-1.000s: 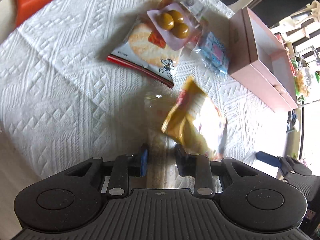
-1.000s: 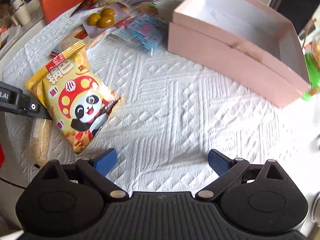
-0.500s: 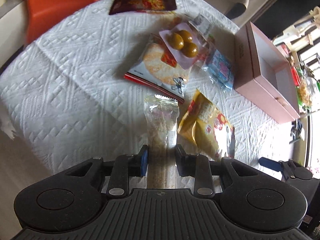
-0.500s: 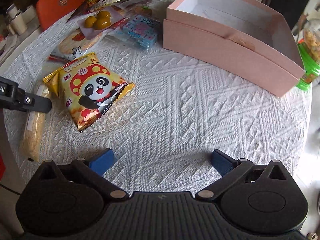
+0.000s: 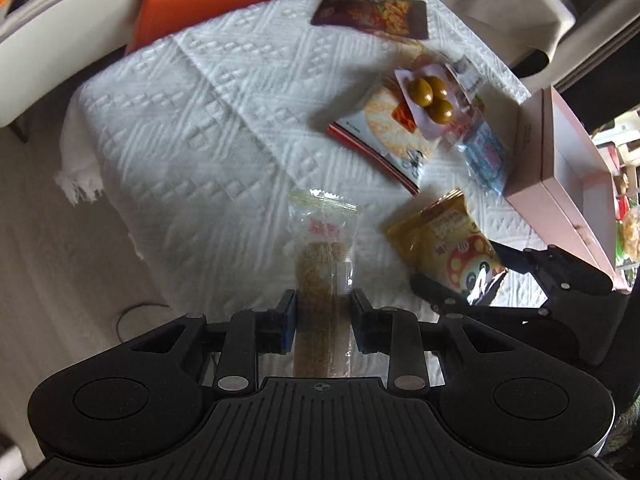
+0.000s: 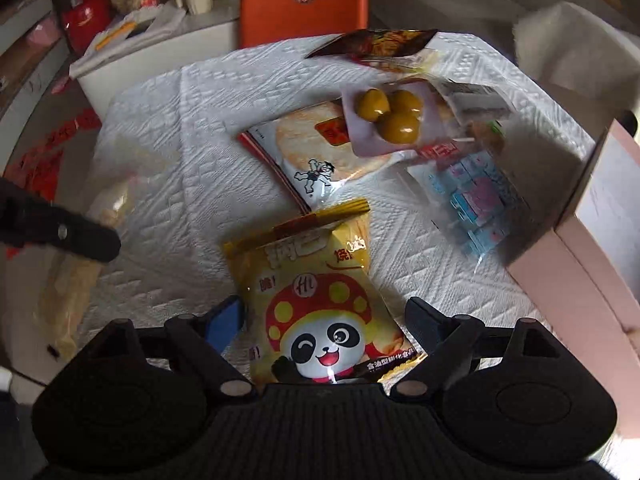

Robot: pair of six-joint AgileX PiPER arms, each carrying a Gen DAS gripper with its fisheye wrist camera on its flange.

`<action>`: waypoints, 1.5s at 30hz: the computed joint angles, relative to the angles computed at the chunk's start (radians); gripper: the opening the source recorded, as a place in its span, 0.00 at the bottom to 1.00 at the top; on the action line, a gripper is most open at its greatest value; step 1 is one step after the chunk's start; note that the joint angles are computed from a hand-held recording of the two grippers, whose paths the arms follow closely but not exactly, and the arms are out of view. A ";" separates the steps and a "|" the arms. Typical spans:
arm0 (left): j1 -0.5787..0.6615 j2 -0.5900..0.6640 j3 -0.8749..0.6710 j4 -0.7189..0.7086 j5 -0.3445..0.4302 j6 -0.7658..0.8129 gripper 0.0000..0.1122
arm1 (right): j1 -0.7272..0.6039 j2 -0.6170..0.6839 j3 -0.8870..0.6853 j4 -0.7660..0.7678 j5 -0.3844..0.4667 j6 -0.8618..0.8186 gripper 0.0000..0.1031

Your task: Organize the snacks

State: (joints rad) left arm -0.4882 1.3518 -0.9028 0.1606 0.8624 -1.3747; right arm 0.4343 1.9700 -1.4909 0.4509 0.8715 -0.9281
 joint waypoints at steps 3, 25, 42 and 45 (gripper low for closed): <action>-0.034 0.066 -0.067 -0.063 -0.037 0.032 0.29 | -0.056 -0.074 0.072 -0.025 0.000 -0.004 0.66; 0.023 0.562 -0.874 0.179 -0.065 0.245 0.30 | -0.513 -0.110 -0.165 0.085 0.205 0.170 0.63; 0.451 0.219 -0.253 -0.110 -0.232 0.587 0.30 | -0.197 0.044 -0.307 -0.191 0.000 0.575 0.79; 0.532 0.272 -0.305 -0.180 -0.247 0.737 0.30 | -0.136 0.071 -0.348 -0.234 0.026 0.657 0.79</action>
State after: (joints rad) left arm 0.0442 1.6237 -1.2079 -0.0195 0.6156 -0.6372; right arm 0.2980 2.0407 -1.8390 0.2170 0.8972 -0.2714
